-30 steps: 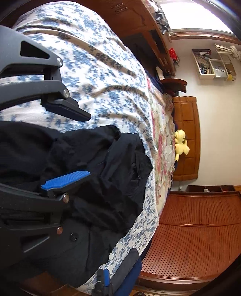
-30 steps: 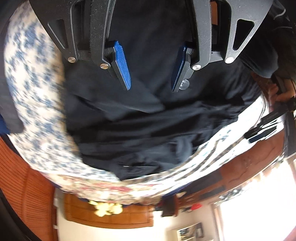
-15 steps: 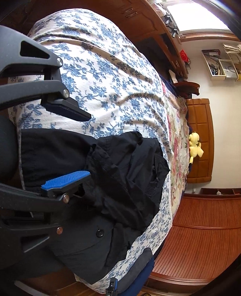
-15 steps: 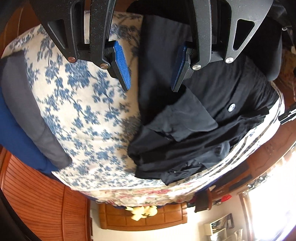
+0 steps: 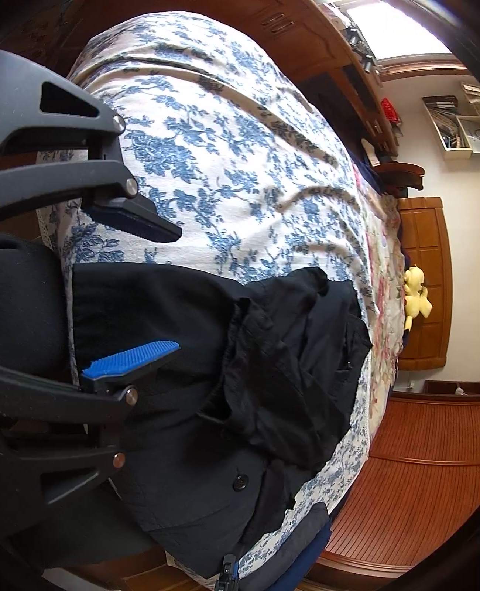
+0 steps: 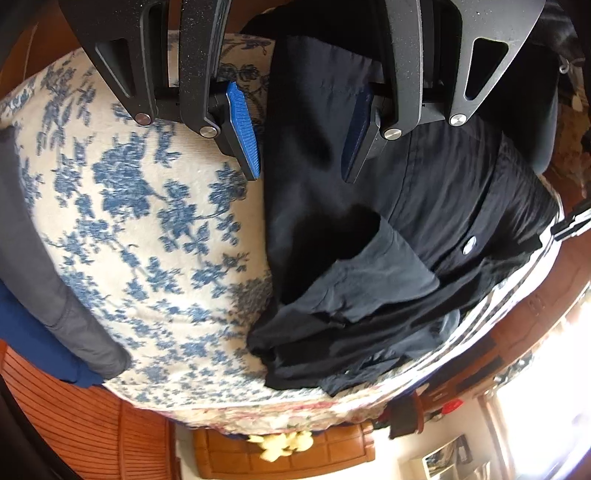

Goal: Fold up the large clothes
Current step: 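Move both grippers down to the side edge of the black coat, then close both grippers on the coat's side edge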

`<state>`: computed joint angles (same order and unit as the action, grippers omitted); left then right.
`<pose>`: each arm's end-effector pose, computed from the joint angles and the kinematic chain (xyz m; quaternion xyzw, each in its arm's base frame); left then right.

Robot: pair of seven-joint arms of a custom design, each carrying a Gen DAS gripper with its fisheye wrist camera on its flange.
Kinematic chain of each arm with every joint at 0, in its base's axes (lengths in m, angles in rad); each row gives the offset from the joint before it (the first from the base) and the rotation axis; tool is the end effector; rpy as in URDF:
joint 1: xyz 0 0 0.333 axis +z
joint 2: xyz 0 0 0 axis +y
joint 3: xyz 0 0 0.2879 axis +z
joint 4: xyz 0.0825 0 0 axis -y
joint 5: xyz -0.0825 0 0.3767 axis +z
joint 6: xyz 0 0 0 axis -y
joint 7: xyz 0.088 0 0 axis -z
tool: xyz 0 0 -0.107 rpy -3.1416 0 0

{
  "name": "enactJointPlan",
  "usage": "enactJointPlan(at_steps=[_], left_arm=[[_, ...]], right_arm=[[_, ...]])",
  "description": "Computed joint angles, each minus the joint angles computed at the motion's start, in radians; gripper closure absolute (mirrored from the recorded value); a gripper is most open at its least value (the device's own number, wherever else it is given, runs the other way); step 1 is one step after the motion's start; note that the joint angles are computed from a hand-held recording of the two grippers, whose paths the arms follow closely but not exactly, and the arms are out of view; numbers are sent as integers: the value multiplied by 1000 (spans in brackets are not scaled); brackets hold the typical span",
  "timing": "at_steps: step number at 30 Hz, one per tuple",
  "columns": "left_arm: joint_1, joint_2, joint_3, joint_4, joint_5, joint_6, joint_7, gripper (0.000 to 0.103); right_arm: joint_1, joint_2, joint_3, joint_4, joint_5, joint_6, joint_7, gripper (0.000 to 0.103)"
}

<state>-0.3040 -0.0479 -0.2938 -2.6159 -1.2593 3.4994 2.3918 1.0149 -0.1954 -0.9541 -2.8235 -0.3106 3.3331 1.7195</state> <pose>0.4040 -0.1365 0.3153 -0.6363 0.6765 -0.2736 0.2502 0.4074 0.0687 0.2891 -0.7319 0.6019 -0.1528 0.2803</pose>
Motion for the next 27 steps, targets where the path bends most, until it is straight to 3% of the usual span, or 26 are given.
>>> enactJointPlan(at_steps=[5, 7, 10, 13, 18, 20, 27], left_arm=[[8, 8, 11, -16, 68, -20, -67, 48], [15, 17, 13, -11, 77, -26, -71, 48], [15, 21, 20, -21, 118, -31, -113, 48], [23, 13, 39, -60, 258, -48, -250, 48], [35, -11, 77, -141, 545, -37, -510, 49], [45, -20, 88, -166, 640, -32, -589, 53], [61, -51, 162, -223, 964, -36, -839, 66]], right_arm=[[91, 8, -96, 6, -29, 15, 17, 58], [90, -19, -93, -5, -32, 22, 1, 70], [101, -81, -99, -27, -31, 37, -31, 70], [77, -74, -57, -26, -17, 34, -18, 70], [90, -39, -60, -10, 9, 0, -19, 70], [118, -45, -88, -13, 29, -4, -41, 70], [131, -53, -86, -15, 98, -16, -90, 70]])
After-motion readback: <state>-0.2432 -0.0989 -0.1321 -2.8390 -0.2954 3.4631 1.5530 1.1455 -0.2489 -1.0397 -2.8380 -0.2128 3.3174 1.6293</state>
